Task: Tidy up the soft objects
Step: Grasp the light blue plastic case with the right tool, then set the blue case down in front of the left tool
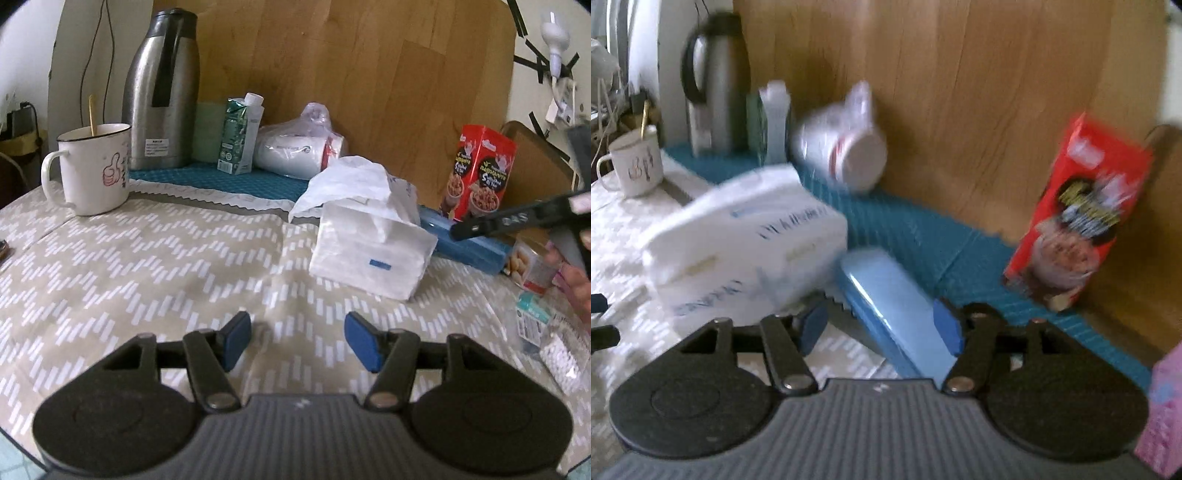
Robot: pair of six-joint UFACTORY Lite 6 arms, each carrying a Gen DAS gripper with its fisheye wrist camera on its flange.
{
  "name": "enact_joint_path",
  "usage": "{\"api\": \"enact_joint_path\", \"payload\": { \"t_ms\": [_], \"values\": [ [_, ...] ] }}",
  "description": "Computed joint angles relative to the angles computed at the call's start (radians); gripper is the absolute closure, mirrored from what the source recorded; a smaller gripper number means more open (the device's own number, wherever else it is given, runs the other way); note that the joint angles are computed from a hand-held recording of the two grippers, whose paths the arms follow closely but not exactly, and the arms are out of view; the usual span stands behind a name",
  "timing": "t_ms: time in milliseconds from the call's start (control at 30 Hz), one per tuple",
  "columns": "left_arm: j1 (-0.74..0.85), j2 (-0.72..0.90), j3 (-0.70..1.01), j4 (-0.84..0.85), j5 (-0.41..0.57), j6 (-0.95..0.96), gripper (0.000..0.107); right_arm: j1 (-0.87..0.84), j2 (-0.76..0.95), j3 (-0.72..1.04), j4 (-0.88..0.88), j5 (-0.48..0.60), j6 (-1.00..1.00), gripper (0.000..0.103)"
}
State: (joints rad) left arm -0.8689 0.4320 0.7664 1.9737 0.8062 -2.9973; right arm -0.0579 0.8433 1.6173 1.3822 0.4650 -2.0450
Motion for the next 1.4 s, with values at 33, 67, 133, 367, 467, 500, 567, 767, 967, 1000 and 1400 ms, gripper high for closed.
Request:
{"api": "enact_joint_path", "payload": {
  "t_ms": [33,67,133,367,467,500,567,767,967,1000,1400],
  "values": [
    [0.002,0.002,0.002,0.003,-0.001,0.004,0.05,0.005,0.039,0.044,-0.019,-0.012,0.015,0.031],
    [0.006,0.006,0.005,0.011,-0.004,0.004,0.05,0.015,0.056,0.057,-0.013,-0.046,-0.012,0.03],
    [0.009,0.005,0.003,0.022,-0.006,0.003,0.05,0.043,0.041,0.006,0.094,-0.13,-0.185,0.033],
    [0.013,0.028,0.044,-0.022,-0.021,0.087,0.05,-0.027,-0.221,-0.425,0.419,-0.003,-0.743,0.065],
    [-0.003,0.077,0.129,-0.15,-0.025,0.259,0.049,-0.065,-0.303,-0.546,0.398,0.053,-0.814,0.071],
    [-0.011,0.094,0.158,-0.195,-0.022,0.316,0.049,-0.073,-0.322,-0.567,0.407,0.069,-0.82,0.07],
    [-0.018,0.112,0.186,-0.239,-0.016,0.369,0.048,-0.071,-0.335,-0.584,0.494,0.084,-0.881,0.061],
    [-0.014,0.114,0.181,-0.232,-0.017,0.367,0.047,-0.002,-0.17,-0.393,0.609,-0.016,-0.854,0.024],
    [-0.001,0.109,0.176,-0.21,-0.026,0.365,0.047,-0.011,-0.054,-0.232,0.306,-0.046,-0.422,0.046],
    [-0.002,0.109,0.176,-0.212,-0.026,0.367,0.046,-0.012,-0.074,-0.252,0.27,-0.047,-0.4,0.046],
    [0.006,0.11,0.176,-0.207,-0.032,0.371,0.041,-0.141,-0.414,-0.675,0.03,0.107,-0.553,0.045]
  ]
}}
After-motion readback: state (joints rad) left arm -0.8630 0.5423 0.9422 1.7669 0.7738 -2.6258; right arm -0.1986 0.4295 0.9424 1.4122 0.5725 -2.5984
